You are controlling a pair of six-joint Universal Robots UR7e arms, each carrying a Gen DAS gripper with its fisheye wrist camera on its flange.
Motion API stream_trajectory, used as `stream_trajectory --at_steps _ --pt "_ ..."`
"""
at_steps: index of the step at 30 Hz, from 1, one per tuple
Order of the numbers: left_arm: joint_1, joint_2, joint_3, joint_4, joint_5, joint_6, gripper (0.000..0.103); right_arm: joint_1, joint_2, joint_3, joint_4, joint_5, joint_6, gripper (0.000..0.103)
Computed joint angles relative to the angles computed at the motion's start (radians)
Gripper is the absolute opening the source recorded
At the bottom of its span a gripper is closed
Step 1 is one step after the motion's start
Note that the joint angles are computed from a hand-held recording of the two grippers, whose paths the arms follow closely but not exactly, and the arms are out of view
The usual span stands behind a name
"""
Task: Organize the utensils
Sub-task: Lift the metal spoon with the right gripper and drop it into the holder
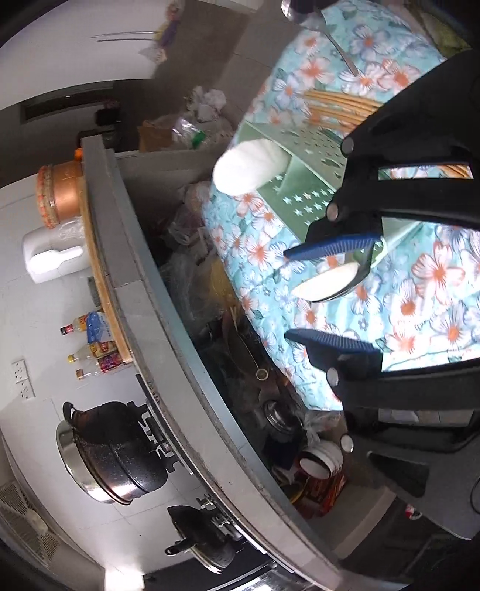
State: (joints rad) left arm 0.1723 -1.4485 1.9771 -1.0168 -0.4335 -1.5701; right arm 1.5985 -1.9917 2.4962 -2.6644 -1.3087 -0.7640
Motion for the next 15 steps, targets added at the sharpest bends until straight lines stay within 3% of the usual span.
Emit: stream_trajectory --at_steps 6,15 --pt "-0.038 -0.096 0.108 -0.173 0.041 -0.01 0.051 0.02 0.015 -0.048 -0.006 0.019 0.045 0.003" --pt "-0.118 -0.217 0.232 -0.22 0.052 -0.13 0.06 0.148 0.153 -0.207 -0.077 0.073 0.092 0.003"
